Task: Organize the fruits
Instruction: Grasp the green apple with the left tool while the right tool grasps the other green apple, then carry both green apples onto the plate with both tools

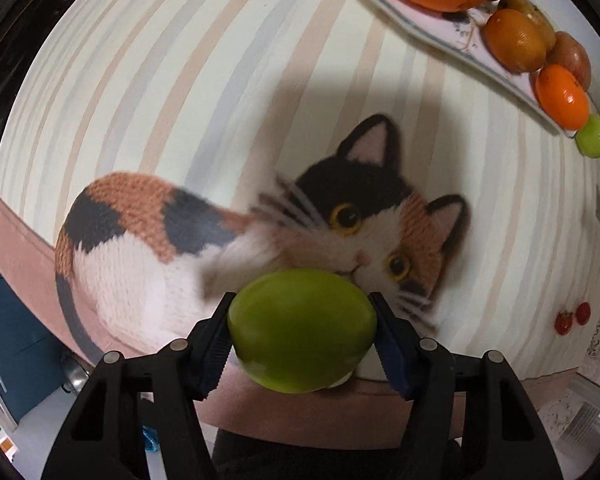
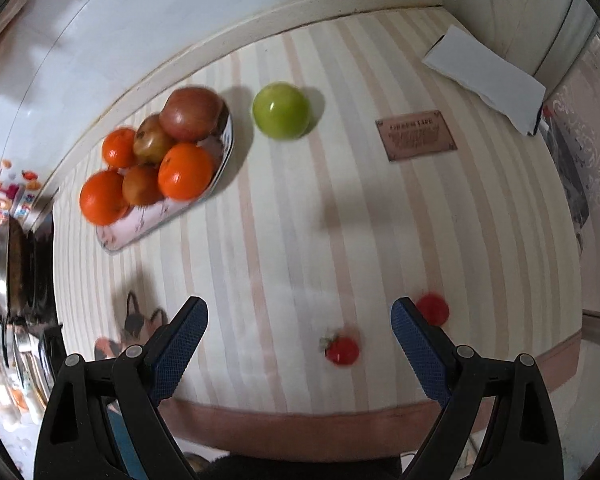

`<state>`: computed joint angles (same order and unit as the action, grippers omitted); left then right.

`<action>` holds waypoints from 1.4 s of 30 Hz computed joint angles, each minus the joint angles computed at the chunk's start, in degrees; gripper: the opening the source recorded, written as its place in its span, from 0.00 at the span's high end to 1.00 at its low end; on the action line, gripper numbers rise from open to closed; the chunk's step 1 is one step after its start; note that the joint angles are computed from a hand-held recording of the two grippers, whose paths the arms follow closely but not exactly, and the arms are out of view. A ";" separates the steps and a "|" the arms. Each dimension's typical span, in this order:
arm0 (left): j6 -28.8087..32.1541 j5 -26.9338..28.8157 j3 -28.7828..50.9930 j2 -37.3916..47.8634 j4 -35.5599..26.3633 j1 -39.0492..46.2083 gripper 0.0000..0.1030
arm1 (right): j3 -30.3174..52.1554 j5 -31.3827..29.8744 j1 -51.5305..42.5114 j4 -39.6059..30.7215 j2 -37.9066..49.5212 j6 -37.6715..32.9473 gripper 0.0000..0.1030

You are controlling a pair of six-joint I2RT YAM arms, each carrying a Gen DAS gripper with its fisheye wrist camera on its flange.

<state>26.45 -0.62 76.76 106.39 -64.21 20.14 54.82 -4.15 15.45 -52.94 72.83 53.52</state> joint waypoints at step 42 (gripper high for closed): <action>-11.83 13.55 46.09 19.01 -17.97 -11.24 0.40 | 17.30 -9.00 -1.25 16.81 22.29 -9.28 0.42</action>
